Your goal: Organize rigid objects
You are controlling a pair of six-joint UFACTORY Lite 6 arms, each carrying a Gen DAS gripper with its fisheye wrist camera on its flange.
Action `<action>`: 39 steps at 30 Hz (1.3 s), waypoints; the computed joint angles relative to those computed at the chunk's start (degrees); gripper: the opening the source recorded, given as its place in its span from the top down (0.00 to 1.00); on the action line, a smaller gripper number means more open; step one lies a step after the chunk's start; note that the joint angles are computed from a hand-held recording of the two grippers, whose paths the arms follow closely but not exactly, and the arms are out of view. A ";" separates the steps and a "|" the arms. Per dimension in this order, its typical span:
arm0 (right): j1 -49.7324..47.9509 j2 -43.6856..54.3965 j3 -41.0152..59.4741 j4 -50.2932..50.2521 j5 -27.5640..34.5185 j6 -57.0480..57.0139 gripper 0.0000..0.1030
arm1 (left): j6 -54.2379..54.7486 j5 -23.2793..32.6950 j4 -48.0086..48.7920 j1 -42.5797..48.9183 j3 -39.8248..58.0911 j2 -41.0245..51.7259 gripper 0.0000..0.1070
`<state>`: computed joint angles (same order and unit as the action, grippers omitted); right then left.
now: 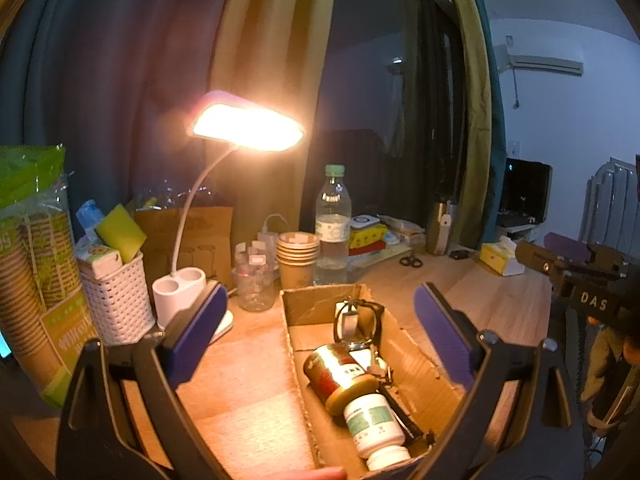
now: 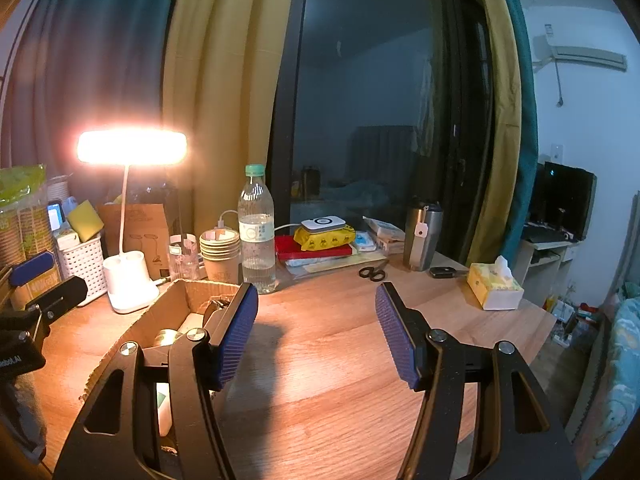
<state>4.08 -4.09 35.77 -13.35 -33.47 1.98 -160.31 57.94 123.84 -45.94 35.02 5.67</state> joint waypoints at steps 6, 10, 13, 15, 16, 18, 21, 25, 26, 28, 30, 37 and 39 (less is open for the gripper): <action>0.46 -0.19 -0.60 0.05 -0.54 -0.16 0.37 | -0.77 -0.67 0.60 0.44 -0.39 -0.71 0.10; 0.96 -0.90 -1.37 -0.35 -0.62 -0.14 0.37 | -0.85 -0.47 0.42 0.26 -0.39 -0.59 0.10; 1.51 -1.28 -1.67 -0.26 -0.52 -0.35 0.37 | -1.15 -0.36 0.55 0.32 -0.45 -0.64 0.10; 1.53 -1.66 -1.88 -1.00 -0.39 0.16 0.37 | -1.41 -0.05 0.40 0.15 -0.57 -0.67 0.10; 1.57 -2.00 -2.17 -0.96 -0.41 0.18 0.37 | -1.52 0.07 0.34 0.09 -0.65 -0.76 0.10; 1.57 -2.12 -2.27 -1.53 -0.32 0.73 0.37 | -1.87 0.04 0.51 0.27 -0.87 -1.00 0.10; 1.87 -2.41 -2.52 -0.99 -0.11 0.10 0.37 | -1.84 -0.17 0.73 0.40 -1.03 -1.10 0.10; 2.28 -2.70 -2.73 -0.74 0.10 -0.17 0.37 | -1.58 -0.57 0.88 0.55 -0.91 -1.12 0.10; 2.27 -2.76 -2.77 -0.73 0.11 -0.10 0.37 | -1.54 -0.59 0.83 0.51 -0.88 -1.13 0.10; 2.38 -2.77 -2.82 -0.59 0.11 -0.14 0.37 | -1.58 -0.53 0.84 0.50 -0.84 -1.07 0.10; 2.32 -2.97 -2.95 -0.89 0.21 -0.05 0.37 | -1.65 -0.35 0.89 0.46 -0.69 -0.84 0.10; 3.90 -3.17 -2.95 0.29 0.75 -1.00 0.37 | -0.96 0.34 0.30 -0.16 -0.49 -0.71 0.10; 4.07 -2.94 -2.83 0.39 0.65 -1.07 0.37 | -1.06 -0.13 0.43 0.09 -0.47 -0.86 0.10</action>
